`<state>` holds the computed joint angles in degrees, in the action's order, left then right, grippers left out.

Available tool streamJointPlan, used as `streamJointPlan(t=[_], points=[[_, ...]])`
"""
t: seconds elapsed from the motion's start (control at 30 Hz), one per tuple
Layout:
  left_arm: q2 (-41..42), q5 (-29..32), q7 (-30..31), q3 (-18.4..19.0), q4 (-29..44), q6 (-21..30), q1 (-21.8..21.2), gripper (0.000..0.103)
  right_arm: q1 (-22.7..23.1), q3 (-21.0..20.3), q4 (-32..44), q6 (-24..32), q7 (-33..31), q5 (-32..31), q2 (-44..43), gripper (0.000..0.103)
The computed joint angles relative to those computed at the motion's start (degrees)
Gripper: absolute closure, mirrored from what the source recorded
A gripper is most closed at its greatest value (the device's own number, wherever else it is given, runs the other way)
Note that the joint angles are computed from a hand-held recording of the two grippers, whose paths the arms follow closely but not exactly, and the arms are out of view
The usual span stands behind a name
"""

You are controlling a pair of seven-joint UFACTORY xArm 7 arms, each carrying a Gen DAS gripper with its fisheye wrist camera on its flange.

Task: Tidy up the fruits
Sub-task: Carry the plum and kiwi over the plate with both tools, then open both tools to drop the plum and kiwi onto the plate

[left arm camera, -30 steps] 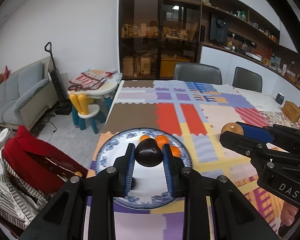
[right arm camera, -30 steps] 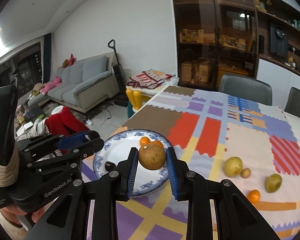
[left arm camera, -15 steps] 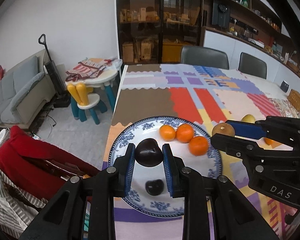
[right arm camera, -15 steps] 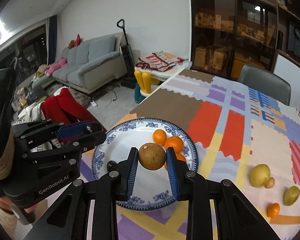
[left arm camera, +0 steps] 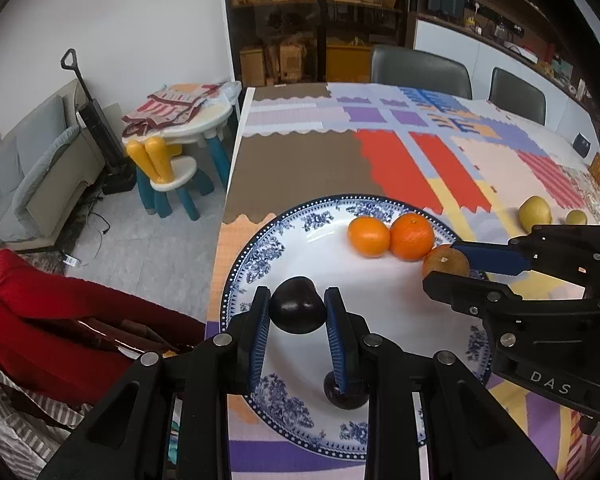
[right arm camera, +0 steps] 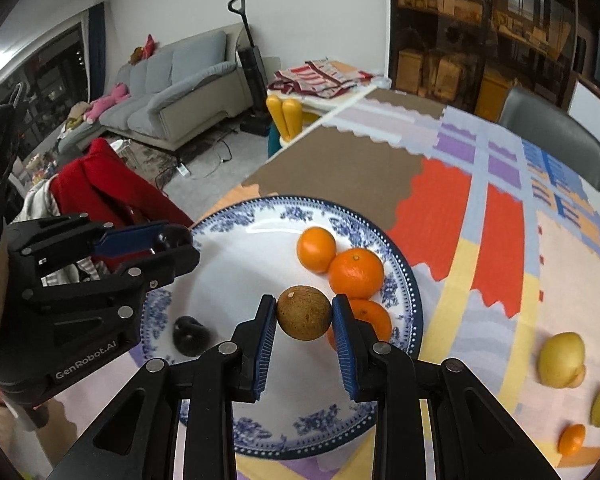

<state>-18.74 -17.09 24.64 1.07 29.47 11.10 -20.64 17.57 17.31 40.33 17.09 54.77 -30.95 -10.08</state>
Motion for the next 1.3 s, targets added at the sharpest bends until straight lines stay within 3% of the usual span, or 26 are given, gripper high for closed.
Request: streamJointPlan(t=[0.33, 0.43, 0.5, 0.67, 0.83, 0.9, 1.03, 1.3], points=[[2.3, 2.2, -0.7, -1.9, 1.4, 0.9, 1.8, 0.075, 0.3, -1.1, 0.5, -1.0, -1.0, 0.4, 1.8, 0.073], [1.7, 3.0, -1.4, -2.4, 1.1, 1.3, 2.3, 0.070, 0.6, -1.6, 0.1, -1.5, -2.1, 1.9, 1.4, 0.071], [1.3, 3.9, -2.3, -3.0, 0.8, 0.8, 2.7, 0.068, 0.3, -1.5, -0.3, -1.6, -1.9, 2.0, 0.9, 0.064], [-1.7, 6.8, -5.2, -4.2, -0.7, 1.0, 3.5, 0.064, -0.5, -0.5, -1.8, -1.3, -0.9, 2.0, -2.1, 0.064], [-6.9, 11.0, -9.9, -6.7, -3.2, 0.7, 4.9, 0.058, -1.9, 1.8, -4.4, 0.1, -0.1, 1.8, -7.9, 0.064], [-9.5, 13.2, -13.2, -8.8, -4.4, 0.7, 6.3, 0.055, -2.7, 3.0, -5.5, 0.7, 0.2, 1.6, -10.4, 0.058], [-14.4, 13.6, -15.3, -7.8, -6.5, 0.7, 3.3, 0.047, -4.6, 6.0, -8.4, 2.5, 1.7, 0.7, -17.2, 0.052], [-22.9, 13.9, -20.8, -9.0, -9.3, 1.4, -1.0, 0.037, -3.0, 6.1, -15.0, 7.3, -1.3, 6.6, -31.4, 0.043]])
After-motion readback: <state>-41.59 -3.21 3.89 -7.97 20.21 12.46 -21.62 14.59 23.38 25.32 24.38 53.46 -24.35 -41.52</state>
